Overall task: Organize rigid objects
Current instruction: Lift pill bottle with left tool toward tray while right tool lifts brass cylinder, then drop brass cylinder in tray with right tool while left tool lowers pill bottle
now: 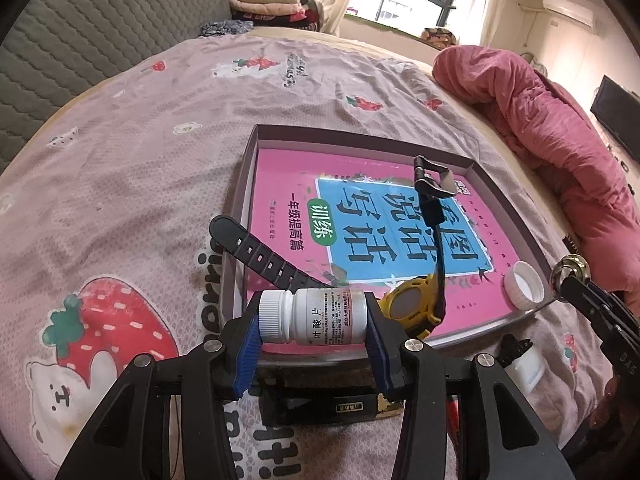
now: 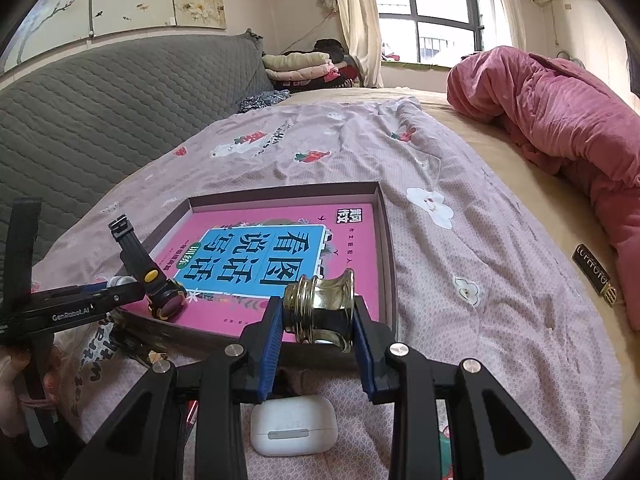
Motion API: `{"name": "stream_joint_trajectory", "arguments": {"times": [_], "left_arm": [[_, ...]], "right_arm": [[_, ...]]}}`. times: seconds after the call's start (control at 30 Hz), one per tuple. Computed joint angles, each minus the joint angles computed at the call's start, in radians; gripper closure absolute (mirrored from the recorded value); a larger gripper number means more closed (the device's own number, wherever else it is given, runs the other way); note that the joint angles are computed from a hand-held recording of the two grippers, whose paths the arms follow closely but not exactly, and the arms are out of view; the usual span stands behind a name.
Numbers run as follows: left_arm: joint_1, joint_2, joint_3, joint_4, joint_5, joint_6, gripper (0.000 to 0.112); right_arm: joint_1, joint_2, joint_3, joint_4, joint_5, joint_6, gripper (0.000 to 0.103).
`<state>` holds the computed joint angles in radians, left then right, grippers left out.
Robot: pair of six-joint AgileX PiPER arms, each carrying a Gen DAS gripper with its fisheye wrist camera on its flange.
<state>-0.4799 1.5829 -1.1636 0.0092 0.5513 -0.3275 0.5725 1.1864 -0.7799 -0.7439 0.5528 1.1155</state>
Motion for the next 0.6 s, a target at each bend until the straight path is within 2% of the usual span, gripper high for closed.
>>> {"name": "stream_joint_trajectory", "arguments": {"times": [0.6], "left_arm": [[-0.019, 0.071, -0.065, 0.026, 0.033, 0.017, 0.065]], "right_arm": [[-0.054, 0.059, -0.022, 0.041, -0.032, -0.063, 0.07]]}}
